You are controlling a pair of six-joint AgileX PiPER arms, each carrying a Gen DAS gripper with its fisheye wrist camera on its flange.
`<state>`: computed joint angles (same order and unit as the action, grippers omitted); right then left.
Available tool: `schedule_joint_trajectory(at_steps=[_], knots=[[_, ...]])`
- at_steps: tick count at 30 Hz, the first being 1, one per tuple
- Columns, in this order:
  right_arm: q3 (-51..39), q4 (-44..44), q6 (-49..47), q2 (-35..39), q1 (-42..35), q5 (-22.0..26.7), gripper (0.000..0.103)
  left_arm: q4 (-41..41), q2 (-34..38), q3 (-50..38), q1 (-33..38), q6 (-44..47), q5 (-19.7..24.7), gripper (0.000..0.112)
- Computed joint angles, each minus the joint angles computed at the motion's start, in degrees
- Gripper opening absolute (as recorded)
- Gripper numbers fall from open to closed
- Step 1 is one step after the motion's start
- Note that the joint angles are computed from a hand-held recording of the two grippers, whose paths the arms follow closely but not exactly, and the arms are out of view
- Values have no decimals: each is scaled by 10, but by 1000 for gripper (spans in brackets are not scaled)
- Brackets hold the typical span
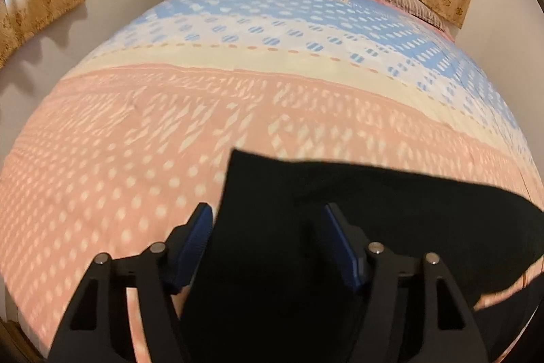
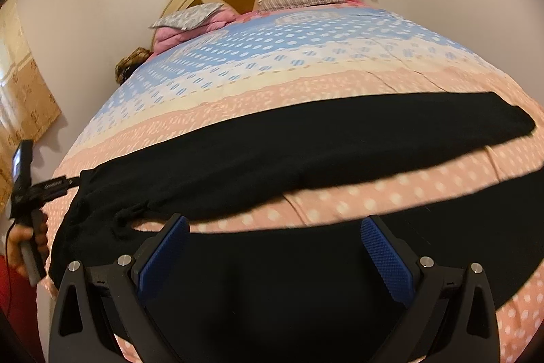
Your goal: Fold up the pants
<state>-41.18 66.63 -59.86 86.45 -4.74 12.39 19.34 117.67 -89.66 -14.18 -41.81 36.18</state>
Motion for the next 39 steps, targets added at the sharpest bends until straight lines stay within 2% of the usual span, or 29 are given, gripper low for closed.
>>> schedule_joint_trajectory(at_steps=[2, 3, 4, 6, 7, 8, 10, 11, 13, 15, 19, 23, 25, 27, 29, 31, 32, 34, 36, 39], knots=[[-21, -57, 57, 17, 16, -8, 102, -25, 29, -34, 14, 30, 9, 66], [-36, -107, 106, 27, 21, -5, 102, -37, 46, -55, 20, 43, 21, 58], [-48, -144, 140, 37, 28, -7, 102, -61, 62, -74, 28, 63, 32, 55], [-80, -200, 182, 55, 35, 1, 100, -105, 60, -58, 43, 93, -5, 51], [-96, -209, 182, 63, 35, 12, 95, -110, 56, -46, 45, 94, -23, 48], [-129, -236, 196, 82, 30, 39, 91, -113, 56, -46, 45, 97, -25, 45], [-189, -287, 221, 120, 24, 84, 74, -123, 58, -49, 46, 113, -25, 39], [-228, -307, 225, 144, 24, 107, 73, -131, 56, -46, 46, 124, -28, 32], [-294, -317, 209, 188, 23, 142, 73, -146, 54, -45, 49, 150, -31, 27], [-389, -358, 203, 250, 28, 195, 73, -147, 52, -42, 49, 151, -32, 25], [-557, -438, 209, 361, 45, 270, 73, -174, 55, -51, 57, 173, -30, 19], [-718, -490, 221, 463, 53, 359, 73, -150, 68, -75, 51, 162, -14, 19], [-784, -501, 229, 506, 52, 406, 73, -138, 77, -89, 49, 155, -6, 23], [-786, -484, 216, 508, 47, 408, 73, -136, 81, -101, 50, 153, 6, 25], [-780, -484, 203, 501, 48, 417, 57, -137, 82, -107, 51, 152, 11, 24], [-780, -471, 193, 494, 49, 440, 15, -139, 81, -108, 50, 154, 10, 17], [-767, -476, 200, 482, 51, 442, 10, -140, 76, -102, 49, 154, 2, 16], [-719, -491, 211, 449, 61, 409, 5, -132, 58, -79, 49, 137, -17, 15], [-680, -477, 206, 417, 59, 389, 4, -146, 20, -32, 54, 130, -61, 15], [-586, -407, 158, 333, 41, 351, 4, -140, -54, 52, 57, 117, -133, 15]])
